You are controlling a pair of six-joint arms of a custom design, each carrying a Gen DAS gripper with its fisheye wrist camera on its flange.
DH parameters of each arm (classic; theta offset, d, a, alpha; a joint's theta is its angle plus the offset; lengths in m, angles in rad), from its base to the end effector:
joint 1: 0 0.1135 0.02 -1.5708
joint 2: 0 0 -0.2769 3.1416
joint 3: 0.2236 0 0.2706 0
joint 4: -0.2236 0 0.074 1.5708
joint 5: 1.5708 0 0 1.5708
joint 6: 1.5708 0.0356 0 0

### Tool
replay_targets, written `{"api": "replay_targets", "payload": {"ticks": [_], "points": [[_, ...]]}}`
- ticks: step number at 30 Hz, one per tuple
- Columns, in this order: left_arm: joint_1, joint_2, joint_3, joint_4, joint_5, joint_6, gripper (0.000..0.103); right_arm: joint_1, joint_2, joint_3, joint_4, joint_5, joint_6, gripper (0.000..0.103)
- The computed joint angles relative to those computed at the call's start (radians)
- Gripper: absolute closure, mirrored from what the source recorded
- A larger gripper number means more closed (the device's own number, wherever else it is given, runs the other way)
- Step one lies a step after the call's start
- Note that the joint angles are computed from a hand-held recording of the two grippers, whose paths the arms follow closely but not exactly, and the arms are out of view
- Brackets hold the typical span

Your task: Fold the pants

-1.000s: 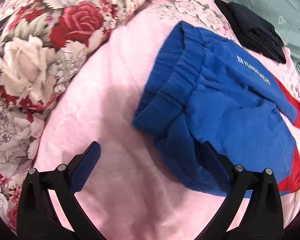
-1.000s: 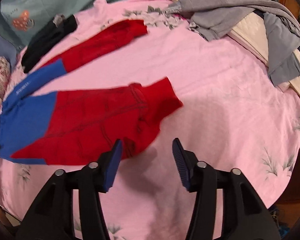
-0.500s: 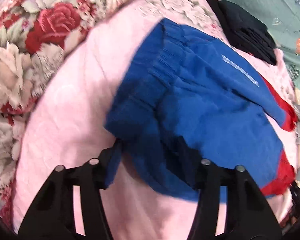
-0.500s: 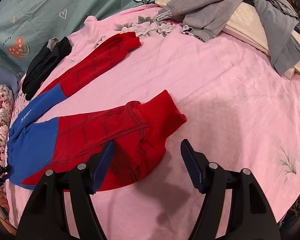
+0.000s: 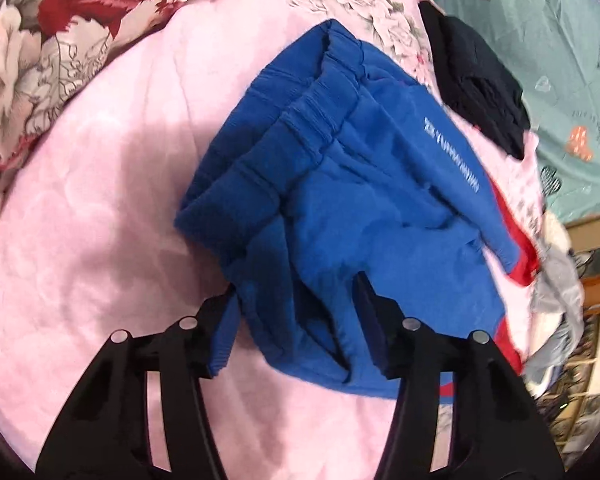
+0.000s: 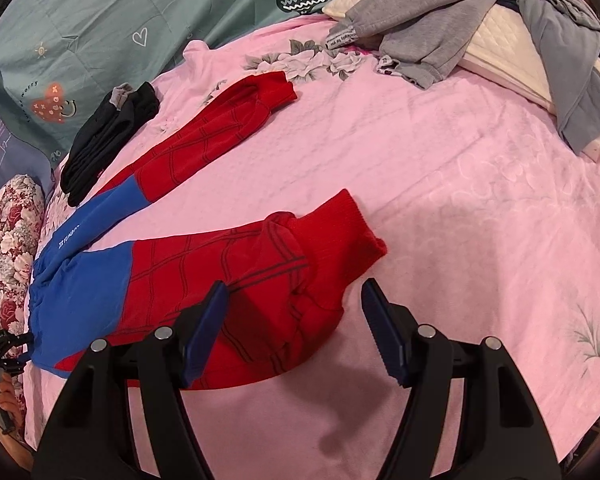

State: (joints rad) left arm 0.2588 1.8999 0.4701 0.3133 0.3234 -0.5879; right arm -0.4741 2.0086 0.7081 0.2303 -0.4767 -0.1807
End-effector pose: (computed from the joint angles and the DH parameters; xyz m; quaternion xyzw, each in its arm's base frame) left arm 0.2477 0.0539 0.0259 -0.3620 0.8916 -0.1912 0.1936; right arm 0.2889 -0.1299 0.0334 0.0798 0.9399 0.1392 0.3015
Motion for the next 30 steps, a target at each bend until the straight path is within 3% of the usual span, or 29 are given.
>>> {"api": "replay_targets", "payload": {"ticks": [4, 8, 10, 11, 12, 14, 19, 23, 25, 26, 29, 30], "points": [[-0.02, 0.018, 0.027, -0.003, -0.075, -0.06, 0.084, 0.019, 0.026, 0.013, 0.014, 0.055, 0.015, 0.034], [-0.073, 0.0, 0.01, 0.018, -0.17, -0.078, 0.088, 0.046, 0.058, 0.036, 0.015, 0.099, 0.047, 0.034], [-0.084, -0.012, -0.006, 0.041, -0.189, -0.102, 0.088, 0.063, 0.063, 0.035, 0.039, 0.095, 0.052, 0.051], [-0.077, -0.018, -0.018, 0.061, -0.176, -0.116, 0.088, 0.089, 0.068, 0.043, 0.033, 0.141, 0.047, 0.071], [-0.056, -0.027, -0.041, 0.099, -0.14, -0.133, 0.088, 0.11, 0.067, 0.038, 0.051, 0.191, 0.051, 0.08], [-0.01, -0.063, -0.093, 0.163, -0.079, -0.161, 0.088, 0.1, 0.065, 0.045, 0.037, 0.156, 0.065, 0.087], [-0.034, -0.244, -0.18, 0.119, -0.125, -0.154, 0.091, 0.022, -0.02, 0.014, -0.038, 0.041, 0.035, 0.088], [-0.088, -0.464, -0.245, -0.012, -0.191, -0.165, 0.092, -0.026, -0.134, -0.06, -0.083, 0.018, -0.034, 0.088], [-0.136, -0.623, -0.281, -0.126, -0.296, -0.182, 0.096, -0.049, -0.162, -0.08, -0.107, 0.021, -0.071, 0.088], [-0.129, -0.68, -0.299, -0.162, -0.3, -0.17, 0.096, -0.053, -0.166, -0.089, -0.101, 0.038, -0.082, 0.088], [-0.1, -0.634, -0.313, -0.135, -0.235, -0.142, 0.093, -0.053, -0.092, -0.054, -0.132, 0.076, -0.122, 0.085], [-0.103, -0.596, -0.311, -0.118, -0.236, -0.135, 0.093, -0.038, -0.053, -0.031, -0.141, 0.121, -0.117, 0.076]]}}
